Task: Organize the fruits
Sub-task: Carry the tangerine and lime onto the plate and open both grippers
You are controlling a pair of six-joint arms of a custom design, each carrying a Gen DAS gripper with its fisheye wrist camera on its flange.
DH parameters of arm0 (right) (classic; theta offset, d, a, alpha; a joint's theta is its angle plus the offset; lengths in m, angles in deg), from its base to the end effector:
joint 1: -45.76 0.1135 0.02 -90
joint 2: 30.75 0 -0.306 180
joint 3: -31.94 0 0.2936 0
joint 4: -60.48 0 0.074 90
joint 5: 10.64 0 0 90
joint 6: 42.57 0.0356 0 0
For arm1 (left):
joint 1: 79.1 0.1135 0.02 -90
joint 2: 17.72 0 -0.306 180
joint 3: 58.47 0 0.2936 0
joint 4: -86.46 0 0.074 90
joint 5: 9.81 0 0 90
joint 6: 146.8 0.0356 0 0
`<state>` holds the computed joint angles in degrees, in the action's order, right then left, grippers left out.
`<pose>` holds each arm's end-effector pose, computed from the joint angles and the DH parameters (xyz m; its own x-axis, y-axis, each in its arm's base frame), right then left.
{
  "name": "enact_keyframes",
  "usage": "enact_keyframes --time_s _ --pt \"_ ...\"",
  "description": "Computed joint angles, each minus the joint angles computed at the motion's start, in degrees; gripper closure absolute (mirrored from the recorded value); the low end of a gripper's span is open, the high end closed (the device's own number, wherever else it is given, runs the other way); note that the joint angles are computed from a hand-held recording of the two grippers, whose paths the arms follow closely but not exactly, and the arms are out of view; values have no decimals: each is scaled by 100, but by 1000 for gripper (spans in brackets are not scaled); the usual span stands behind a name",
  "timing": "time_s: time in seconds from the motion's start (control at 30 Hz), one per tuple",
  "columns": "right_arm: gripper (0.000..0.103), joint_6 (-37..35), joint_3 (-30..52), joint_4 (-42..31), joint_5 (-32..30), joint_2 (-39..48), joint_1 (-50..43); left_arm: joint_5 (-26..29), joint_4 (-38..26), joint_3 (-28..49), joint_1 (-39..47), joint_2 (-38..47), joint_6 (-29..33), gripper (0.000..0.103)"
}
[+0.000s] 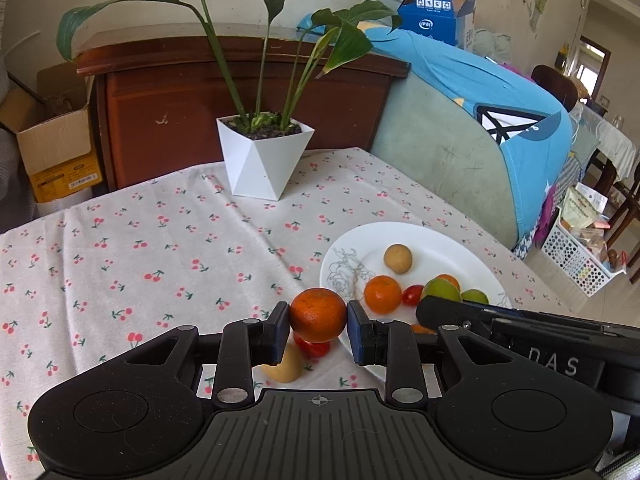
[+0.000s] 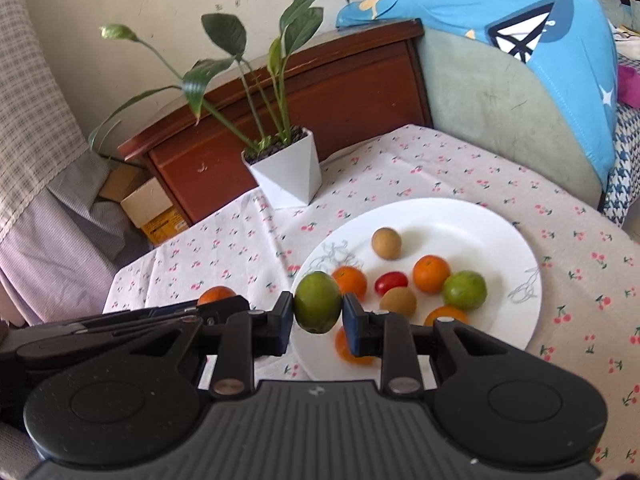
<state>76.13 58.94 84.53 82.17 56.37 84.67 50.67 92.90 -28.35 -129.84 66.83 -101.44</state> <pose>0.1874 0.1490 0.1000 -0.6883 0.0608 -0.7229 -0.3032 0.8811 0.3628 0.1604 -0.1685 0.1013 -0.6614 -0.1570 -0.7334 0.0005 0.9778 -0.2098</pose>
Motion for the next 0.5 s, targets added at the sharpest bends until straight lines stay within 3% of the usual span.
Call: enact_keyframes --time_s 0.2,0.5 --pt "77 -22 44 97 -262 19 -712 351 317 281 106 611 -121 75" --pt "76 129 316 270 -450 705 -1279 566 497 555 179 1124 -166 75"
